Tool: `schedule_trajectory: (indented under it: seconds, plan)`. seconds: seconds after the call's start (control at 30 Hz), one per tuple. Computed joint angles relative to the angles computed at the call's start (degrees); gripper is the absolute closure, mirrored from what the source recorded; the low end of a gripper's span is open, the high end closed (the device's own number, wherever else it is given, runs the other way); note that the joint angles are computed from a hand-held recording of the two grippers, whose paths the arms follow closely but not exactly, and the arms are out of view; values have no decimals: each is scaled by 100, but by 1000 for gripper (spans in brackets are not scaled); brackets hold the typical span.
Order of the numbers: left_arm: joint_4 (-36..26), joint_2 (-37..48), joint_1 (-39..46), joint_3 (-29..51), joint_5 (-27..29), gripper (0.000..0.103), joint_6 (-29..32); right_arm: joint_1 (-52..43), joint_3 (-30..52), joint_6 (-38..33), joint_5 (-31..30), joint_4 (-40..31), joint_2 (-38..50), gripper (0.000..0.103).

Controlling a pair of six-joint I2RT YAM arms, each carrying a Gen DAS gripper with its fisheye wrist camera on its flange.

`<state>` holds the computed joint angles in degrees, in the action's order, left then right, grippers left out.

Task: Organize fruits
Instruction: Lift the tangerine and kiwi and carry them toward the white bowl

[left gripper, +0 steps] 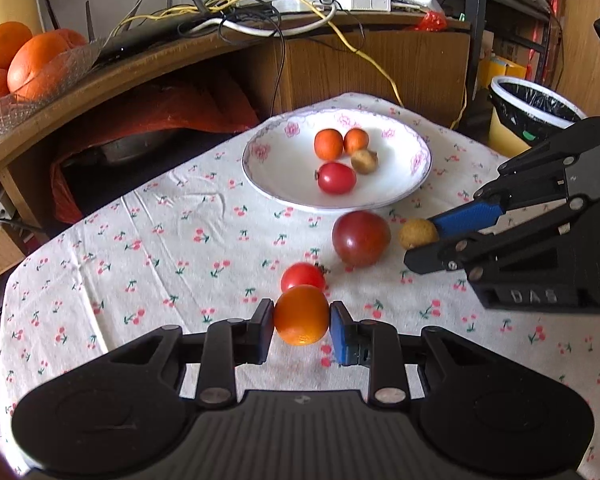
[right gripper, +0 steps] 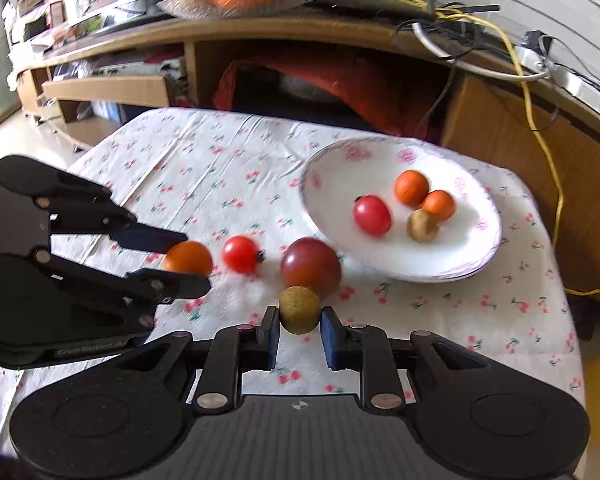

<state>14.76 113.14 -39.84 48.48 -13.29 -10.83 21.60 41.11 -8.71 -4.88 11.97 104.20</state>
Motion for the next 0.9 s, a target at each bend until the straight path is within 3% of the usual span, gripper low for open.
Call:
schedule_trajectory:
  seconds: [0.9]
  plan:
    - [-216, 533, 50, 1200, -368, 65, 169, -455, 738, -143, 361, 309, 504, 85]
